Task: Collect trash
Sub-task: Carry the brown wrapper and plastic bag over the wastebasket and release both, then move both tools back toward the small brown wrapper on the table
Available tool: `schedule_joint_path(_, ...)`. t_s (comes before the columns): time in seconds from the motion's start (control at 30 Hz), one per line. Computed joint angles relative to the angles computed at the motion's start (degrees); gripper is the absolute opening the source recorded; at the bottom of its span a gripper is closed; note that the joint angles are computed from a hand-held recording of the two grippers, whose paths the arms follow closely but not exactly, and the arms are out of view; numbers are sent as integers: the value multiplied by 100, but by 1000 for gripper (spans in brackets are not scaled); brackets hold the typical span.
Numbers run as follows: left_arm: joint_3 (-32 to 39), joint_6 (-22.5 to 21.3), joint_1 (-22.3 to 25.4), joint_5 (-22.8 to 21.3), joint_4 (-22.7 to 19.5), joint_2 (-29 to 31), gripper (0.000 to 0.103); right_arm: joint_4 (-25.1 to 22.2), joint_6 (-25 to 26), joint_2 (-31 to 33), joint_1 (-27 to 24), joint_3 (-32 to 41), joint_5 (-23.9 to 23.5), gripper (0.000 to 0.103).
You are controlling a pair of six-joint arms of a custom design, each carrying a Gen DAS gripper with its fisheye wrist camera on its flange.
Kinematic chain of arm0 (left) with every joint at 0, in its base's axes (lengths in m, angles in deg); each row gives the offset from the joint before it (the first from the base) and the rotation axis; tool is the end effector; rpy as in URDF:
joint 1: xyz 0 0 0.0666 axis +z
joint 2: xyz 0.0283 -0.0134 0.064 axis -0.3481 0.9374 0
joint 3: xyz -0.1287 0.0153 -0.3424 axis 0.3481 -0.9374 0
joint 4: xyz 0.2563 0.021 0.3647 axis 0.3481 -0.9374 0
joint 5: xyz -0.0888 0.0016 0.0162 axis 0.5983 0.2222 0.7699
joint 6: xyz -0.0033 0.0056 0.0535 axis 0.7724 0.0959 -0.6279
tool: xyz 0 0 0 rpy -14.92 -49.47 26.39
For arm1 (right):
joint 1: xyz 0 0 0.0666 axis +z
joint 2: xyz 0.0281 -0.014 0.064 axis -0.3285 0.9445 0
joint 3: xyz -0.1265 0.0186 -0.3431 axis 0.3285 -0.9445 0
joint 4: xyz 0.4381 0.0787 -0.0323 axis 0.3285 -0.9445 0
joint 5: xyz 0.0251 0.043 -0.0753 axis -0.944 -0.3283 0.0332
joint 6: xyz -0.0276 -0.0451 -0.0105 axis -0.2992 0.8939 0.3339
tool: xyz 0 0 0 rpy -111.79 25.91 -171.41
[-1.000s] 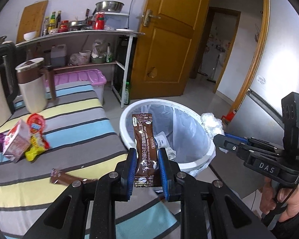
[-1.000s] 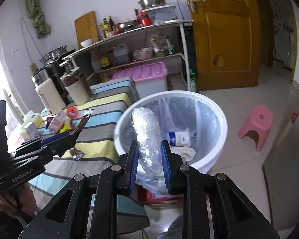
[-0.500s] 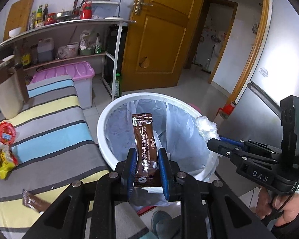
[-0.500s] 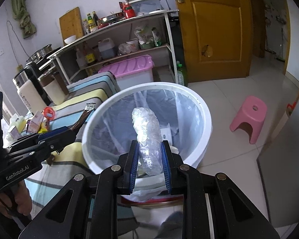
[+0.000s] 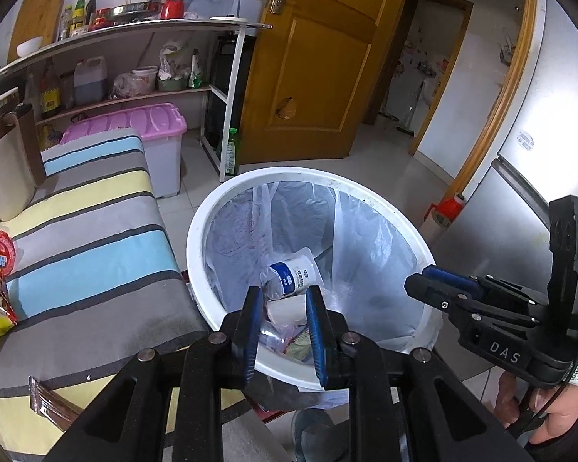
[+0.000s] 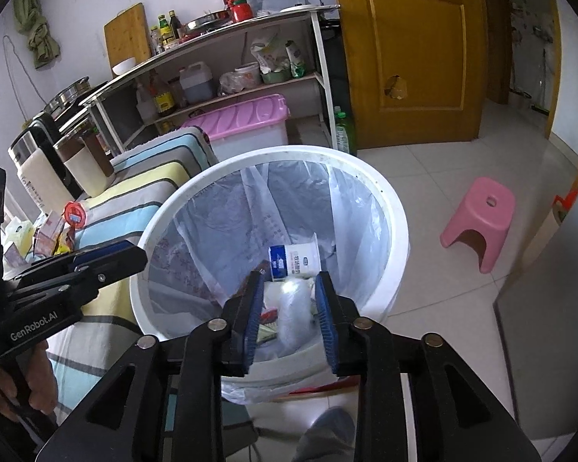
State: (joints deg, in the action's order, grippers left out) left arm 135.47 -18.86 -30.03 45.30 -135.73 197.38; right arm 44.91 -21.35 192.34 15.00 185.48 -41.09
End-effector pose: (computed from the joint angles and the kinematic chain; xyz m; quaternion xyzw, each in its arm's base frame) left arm 0.7143 -0.1426 0.2893 0.3373 0.8550 -0.2557 0.2998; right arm 0.5896 0.3785 0.2721 0.2123 0.8982 0.0255 0.3841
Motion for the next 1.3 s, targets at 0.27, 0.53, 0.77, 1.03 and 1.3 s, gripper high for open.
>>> schedule_joint_path(0.27, -302, -7, 132, 206, 162, -282, 23, 67, 45, -83, 140, -19, 107, 32)
schedule_joint_path(0.53, -771, 67, 331, 338, 448, -702, 23, 245, 310, -103, 367, 124, 255, 32)
schedule_joint_path(0.77, -1153, 123, 554, 447, 714, -1056, 23, 336, 614, -12, 571, 390, 340, 32)
schedule_joint_path(1.03, -1510, 104, 790, 551, 921, -1370, 23, 376, 860, 127, 749, 643, 370, 32)
schedule_joint_path(1.3, -1840, 121, 1047, 570, 1082, -1618, 23, 491, 1162, 308, 888, 884, 269, 32)
